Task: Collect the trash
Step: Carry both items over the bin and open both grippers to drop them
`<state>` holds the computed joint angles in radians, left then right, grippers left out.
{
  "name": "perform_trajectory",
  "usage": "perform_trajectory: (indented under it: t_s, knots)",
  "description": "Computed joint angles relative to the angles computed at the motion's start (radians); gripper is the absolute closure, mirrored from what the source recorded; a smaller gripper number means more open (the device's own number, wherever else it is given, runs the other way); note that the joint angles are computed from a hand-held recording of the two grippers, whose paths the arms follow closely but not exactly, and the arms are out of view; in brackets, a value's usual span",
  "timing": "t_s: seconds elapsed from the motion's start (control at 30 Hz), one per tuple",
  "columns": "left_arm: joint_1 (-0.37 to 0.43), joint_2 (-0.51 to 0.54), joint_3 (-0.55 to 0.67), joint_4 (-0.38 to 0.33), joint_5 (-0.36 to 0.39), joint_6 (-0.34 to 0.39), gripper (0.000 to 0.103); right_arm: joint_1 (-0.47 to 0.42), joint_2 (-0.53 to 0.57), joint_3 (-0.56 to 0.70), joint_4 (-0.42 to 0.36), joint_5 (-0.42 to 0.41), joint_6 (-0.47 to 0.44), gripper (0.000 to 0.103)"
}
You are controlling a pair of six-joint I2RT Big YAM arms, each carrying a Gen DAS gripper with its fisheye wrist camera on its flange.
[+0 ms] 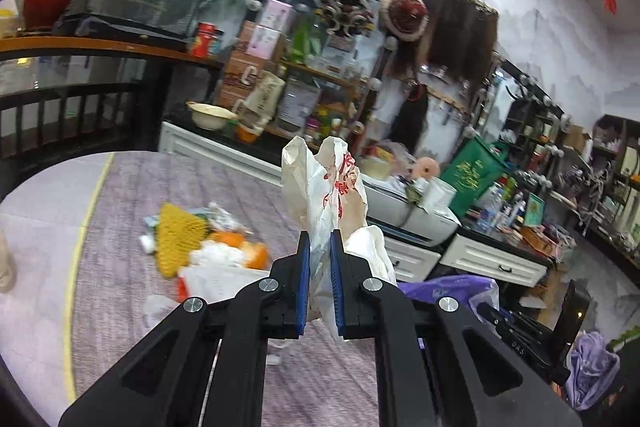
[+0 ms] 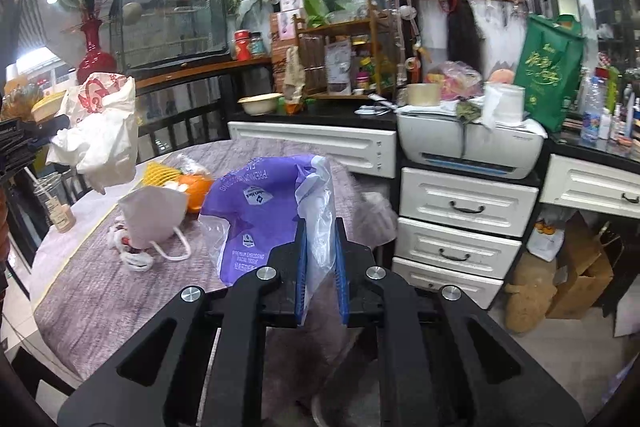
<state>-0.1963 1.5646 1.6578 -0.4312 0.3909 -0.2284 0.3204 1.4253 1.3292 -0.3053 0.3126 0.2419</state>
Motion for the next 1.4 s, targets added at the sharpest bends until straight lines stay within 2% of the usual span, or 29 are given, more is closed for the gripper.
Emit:
perform_trajectory:
  t_s: [0.2, 0.4, 0.57, 0.8, 0.87, 0.9, 0.93, 1.0, 1.07, 1.27, 1.4]
  knots:
    - [-0.075, 0.046, 0.041, -0.053, 0.032, 0.016, 0.093, -0.063, -0.052, -0.069, -0.027, 0.033, 0.04, 0.09]
    - [-0.146, 0.147, 0.158, -0.19, 0.066, 0.015, 0.093, -0.12, -0.052, -0.117, -0.078, 0.08, 0.067, 0.09]
    - [-0.2, 0.204, 0.217, -0.248, 0.04, 0.053, 0.093, -0.148, -0.022, -0.148, -0.106, 0.108, 0.067, 0.09]
    - [-0.264, 0.282, 0.299, -0.344, 0.002, 0.116, 0.093, -0.191, 0.047, -0.157, -0.168, 0.079, 0.125, 0.09]
    - [-0.279, 0.318, 0.344, -0.395, 0.0, 0.116, 0.093, -0.2, 0.066, -0.164, -0.175, 0.065, 0.151, 0.083]
    - [-0.285, 0.34, 0.374, -0.432, 0.006, 0.11, 0.093, -0.202, 0.076, -0.164, -0.185, 0.056, 0.165, 0.071]
    - [-0.29, 0.364, 0.407, -0.471, 0.013, 0.105, 0.093, -0.208, 0.087, -0.163, -0.198, 0.044, 0.185, 0.051]
    - [-0.303, 0.412, 0.476, -0.548, 0.024, 0.1, 0.093, -0.213, 0.087, -0.181, -0.193, 0.041, 0.23, 0.033]
    - [-0.322, 0.441, 0.512, -0.585, 0.002, 0.114, 0.093, -0.213, 0.069, -0.212, -0.167, 0.05, 0.255, 0.033]
    - [-0.371, 0.493, 0.555, -0.615, -0.081, 0.168, 0.093, -0.223, 0.025, -0.267, -0.161, 0.089, 0.306, 0.027]
    - [-0.398, 0.57, 0.639, -0.702, -0.127, 0.191, 0.093, -0.231, -0.012, -0.306, -0.176, 0.124, 0.342, 0.025]
